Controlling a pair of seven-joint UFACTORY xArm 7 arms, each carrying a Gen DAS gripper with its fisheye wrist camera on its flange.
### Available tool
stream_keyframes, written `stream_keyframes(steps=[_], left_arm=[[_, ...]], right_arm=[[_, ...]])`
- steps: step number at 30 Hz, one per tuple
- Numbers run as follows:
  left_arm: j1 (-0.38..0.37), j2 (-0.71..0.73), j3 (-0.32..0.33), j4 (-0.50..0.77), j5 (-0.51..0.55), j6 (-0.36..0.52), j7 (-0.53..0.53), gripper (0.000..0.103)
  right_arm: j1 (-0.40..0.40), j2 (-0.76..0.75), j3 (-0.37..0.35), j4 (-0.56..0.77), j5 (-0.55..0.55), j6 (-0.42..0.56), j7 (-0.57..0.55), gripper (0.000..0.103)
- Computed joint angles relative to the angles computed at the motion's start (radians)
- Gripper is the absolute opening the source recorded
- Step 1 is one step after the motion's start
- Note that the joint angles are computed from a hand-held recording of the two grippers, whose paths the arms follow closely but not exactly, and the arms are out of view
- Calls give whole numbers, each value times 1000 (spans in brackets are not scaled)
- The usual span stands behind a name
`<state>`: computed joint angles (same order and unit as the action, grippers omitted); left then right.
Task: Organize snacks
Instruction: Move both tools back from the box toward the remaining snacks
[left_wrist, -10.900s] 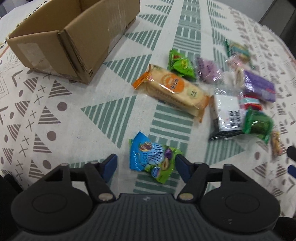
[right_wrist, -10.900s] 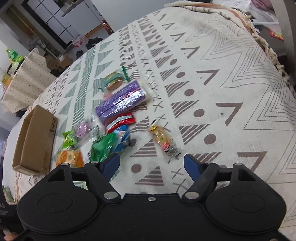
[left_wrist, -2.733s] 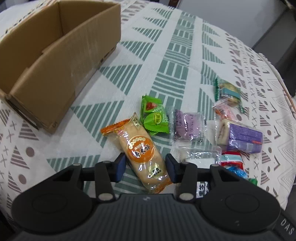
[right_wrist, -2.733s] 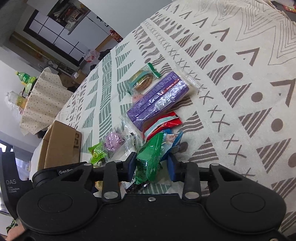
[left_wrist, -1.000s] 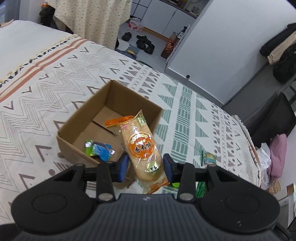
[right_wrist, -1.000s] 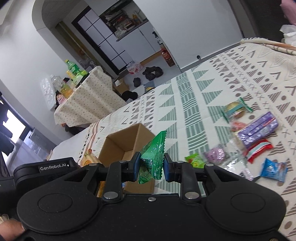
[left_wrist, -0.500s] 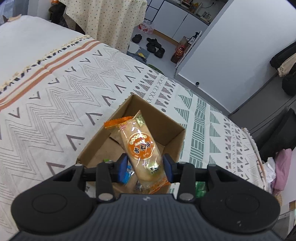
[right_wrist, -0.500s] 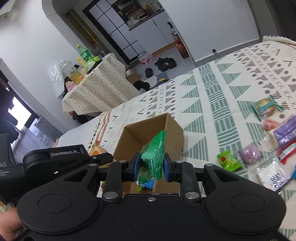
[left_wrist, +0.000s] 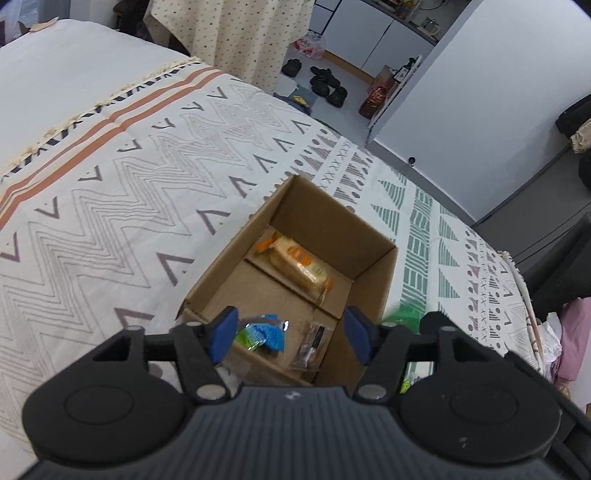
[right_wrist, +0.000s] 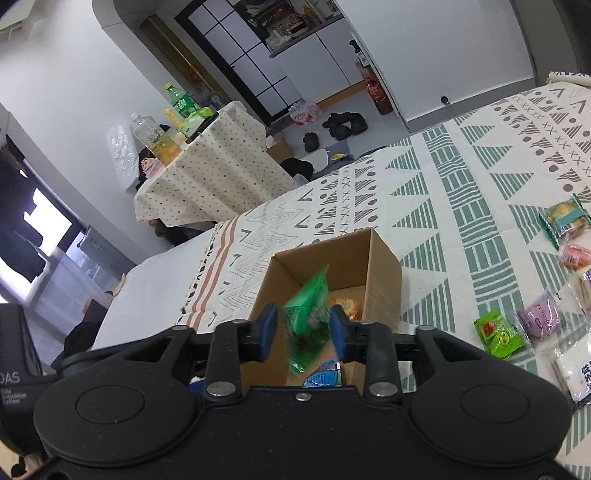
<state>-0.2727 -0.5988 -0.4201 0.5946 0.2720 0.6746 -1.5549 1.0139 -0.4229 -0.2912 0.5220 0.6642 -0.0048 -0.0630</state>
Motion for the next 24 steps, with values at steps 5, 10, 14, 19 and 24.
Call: stream_keyframes(steps=[5,10,14,19,24], left_arm=[[-18,18,-10,18,-15,21,-9,73],[-36,60,-29,57,-8,24,-32,76],[-28,102,-85,115,59,59,-90,96],[-45,175,-119,191,140,81,-167,103],[-81,245,-137,262,230,121,-237,103]], right_arm=[[-142,-62,100,-66,-59,4,73,59],[-296,-169,182,-156,-157,-5,153,93],[-402,-267,207,-224,-237,7,180,99],[-475,-360,168,-259,-315,59,197,102],[-516,-444,110,-293,-360,95,172,102]])
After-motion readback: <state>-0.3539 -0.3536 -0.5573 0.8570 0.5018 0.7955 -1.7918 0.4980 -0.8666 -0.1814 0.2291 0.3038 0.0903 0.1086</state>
